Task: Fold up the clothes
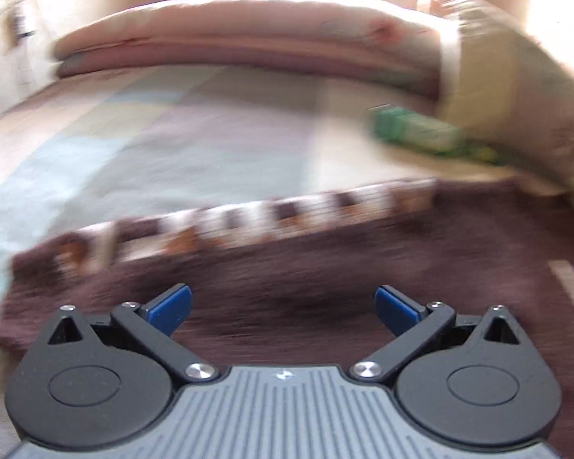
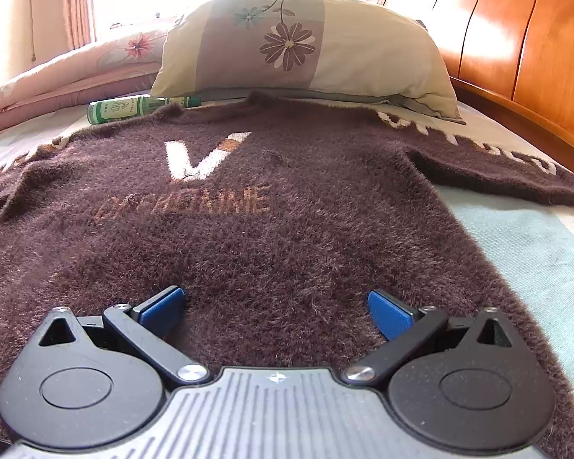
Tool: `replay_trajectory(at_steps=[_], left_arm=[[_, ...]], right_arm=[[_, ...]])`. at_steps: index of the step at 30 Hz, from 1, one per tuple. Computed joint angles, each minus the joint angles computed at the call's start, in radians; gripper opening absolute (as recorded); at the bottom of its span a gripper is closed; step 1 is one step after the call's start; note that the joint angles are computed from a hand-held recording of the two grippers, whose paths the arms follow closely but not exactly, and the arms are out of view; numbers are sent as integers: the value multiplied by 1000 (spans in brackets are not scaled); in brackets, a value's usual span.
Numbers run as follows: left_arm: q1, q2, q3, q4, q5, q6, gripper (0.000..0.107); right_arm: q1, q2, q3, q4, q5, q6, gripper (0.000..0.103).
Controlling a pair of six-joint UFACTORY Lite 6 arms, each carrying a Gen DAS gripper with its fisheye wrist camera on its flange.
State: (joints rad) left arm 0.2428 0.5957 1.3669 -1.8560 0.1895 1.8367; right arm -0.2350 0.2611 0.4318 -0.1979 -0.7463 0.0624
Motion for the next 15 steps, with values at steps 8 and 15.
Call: replay_trajectory(at_steps=[8,15], left_arm=[[-92,55,57,197,455,-204,102],[-150,195,165,354,428,-329,102]], right_arm=[[-2,-19,-20,-14,3,8,103],[-30,-55,-32,-98,38,63,103]])
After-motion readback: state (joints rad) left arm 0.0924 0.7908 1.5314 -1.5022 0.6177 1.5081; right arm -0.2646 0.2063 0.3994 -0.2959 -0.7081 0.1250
